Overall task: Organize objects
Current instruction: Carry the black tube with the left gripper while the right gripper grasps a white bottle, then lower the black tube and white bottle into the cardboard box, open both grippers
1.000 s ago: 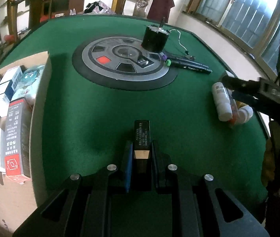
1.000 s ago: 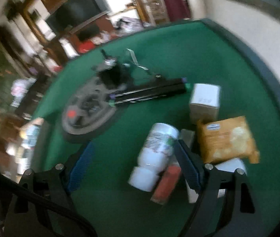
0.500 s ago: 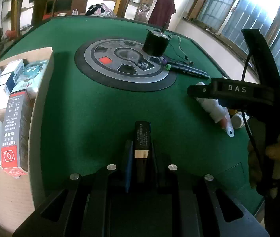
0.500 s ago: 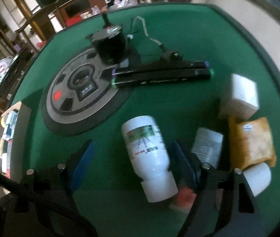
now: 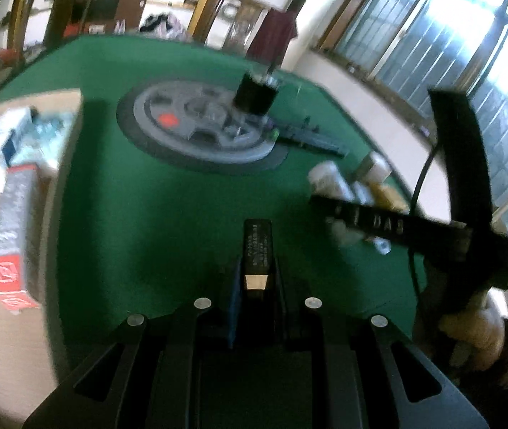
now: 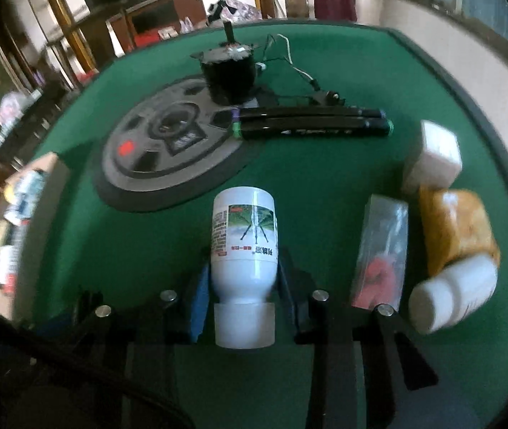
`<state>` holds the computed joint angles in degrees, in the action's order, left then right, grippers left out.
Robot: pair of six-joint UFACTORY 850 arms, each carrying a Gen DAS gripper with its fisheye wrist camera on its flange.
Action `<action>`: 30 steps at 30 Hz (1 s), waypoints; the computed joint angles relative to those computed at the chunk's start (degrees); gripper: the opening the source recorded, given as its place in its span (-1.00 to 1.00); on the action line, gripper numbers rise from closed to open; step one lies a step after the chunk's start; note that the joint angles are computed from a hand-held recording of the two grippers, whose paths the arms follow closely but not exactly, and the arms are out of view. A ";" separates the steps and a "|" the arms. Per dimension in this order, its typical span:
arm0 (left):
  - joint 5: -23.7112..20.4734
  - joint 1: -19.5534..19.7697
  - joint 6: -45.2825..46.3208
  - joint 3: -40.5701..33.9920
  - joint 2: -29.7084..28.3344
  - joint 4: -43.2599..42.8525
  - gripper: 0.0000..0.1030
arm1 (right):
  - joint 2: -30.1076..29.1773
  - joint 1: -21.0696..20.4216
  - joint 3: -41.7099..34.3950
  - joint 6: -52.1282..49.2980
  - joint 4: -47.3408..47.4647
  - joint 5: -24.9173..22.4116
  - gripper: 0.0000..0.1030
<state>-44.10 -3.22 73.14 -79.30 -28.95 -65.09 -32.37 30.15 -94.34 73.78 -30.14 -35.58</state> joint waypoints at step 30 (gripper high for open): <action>3.91 16.23 -8.99 -1.03 0.64 0.35 -0.67 | -32.34 9.07 -51.65 -36.58 35.64 -4.69 -0.38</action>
<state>-40.19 13.01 64.15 -80.33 -28.31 -64.74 -64.70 39.22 -145.99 37.20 5.50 -40.27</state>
